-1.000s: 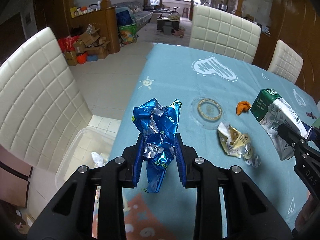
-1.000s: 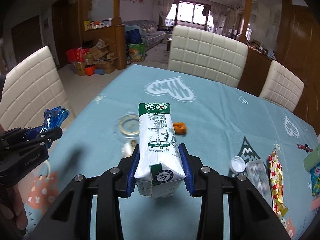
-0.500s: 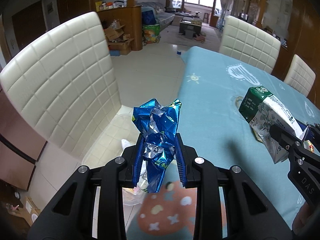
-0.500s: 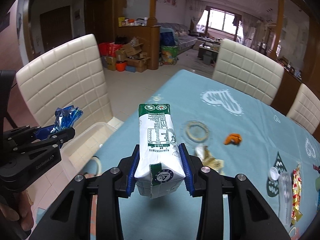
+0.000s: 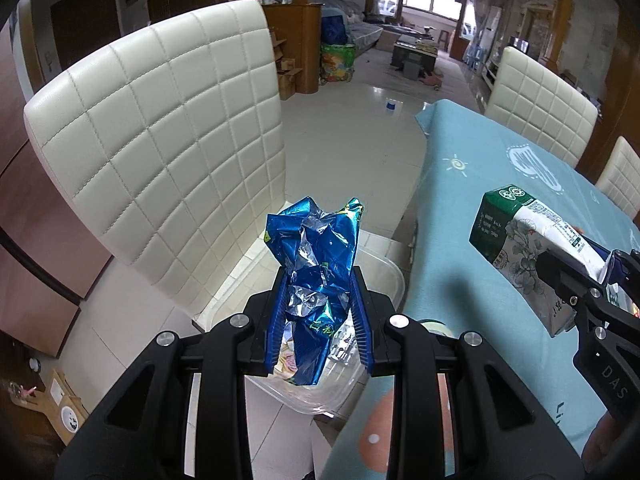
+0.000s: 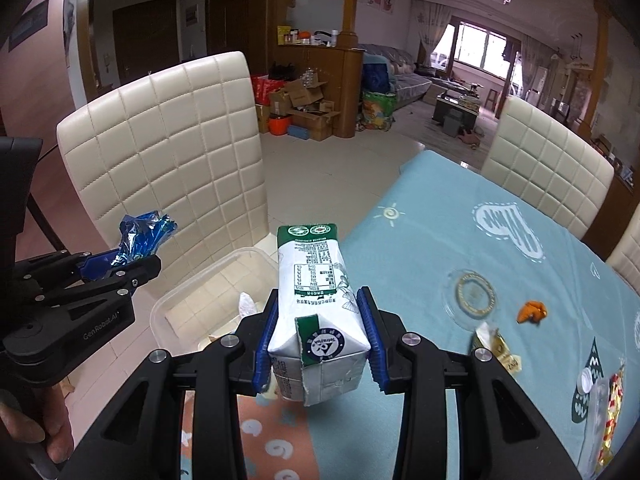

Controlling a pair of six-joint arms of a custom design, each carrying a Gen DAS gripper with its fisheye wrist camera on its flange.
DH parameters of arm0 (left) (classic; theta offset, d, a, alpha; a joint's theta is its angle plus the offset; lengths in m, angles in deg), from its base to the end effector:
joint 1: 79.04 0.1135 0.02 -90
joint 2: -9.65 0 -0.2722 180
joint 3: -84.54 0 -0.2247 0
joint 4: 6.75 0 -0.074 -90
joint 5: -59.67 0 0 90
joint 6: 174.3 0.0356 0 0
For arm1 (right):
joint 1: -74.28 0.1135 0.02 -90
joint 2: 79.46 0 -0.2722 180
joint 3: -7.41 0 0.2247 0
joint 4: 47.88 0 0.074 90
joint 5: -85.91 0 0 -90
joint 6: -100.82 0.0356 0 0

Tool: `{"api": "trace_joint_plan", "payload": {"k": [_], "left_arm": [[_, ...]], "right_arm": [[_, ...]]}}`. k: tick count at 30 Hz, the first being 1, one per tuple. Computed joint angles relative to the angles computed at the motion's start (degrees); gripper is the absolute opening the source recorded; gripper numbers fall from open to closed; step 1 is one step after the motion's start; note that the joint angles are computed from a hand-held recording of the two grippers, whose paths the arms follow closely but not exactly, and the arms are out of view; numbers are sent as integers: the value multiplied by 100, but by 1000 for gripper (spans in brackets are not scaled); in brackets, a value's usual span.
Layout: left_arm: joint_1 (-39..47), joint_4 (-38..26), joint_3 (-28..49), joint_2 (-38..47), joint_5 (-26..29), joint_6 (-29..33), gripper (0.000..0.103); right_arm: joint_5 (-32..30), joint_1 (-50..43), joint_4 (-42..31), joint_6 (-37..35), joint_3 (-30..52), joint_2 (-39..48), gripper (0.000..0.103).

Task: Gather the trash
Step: 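Carry both items over the clear bin and open both tools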

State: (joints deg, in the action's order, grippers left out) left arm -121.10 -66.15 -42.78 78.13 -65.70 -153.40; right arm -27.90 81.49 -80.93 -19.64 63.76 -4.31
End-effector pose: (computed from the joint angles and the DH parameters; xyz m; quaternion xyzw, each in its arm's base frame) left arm 0.1346 -0.0937 0.2059 -0.2589 0.9095 0.0691 0.3179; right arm 0.2252 0.0430 0.2204 -0.3624 0.8535 0.1265 0.3525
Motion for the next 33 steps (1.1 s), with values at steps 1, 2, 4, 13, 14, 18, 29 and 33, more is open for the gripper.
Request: {"api": "trace_joint_plan", "payload": {"k": [1, 2, 4, 13, 14, 18, 29, 33], "left_arm": [[89, 29, -55, -60, 24, 64, 31], [177, 56, -93, -113, 49, 133, 31], [389, 163, -178, -219, 105, 342, 31], [1344, 654, -355, -250, 422, 1199, 32], [1417, 698, -367, -240, 467, 1266, 36], [1603, 724, -444, -330, 410, 1201, 93], [1757, 381, -592, -592, 281, 969, 93], [1706, 213, -617, -752, 181, 886, 93]], "right_arm": [[56, 107, 49, 67, 4, 18, 37], [104, 203, 92, 124, 11, 41, 37], [204, 382, 193, 216, 8, 84, 37], [473, 874, 437, 476, 229, 492, 37], [486, 897, 449, 489, 263, 551, 37], [516, 976, 511, 525, 355, 743, 37], [616, 1271, 660, 521, 383, 1031, 37], [765, 1453, 807, 575, 326, 1042, 38]]}}
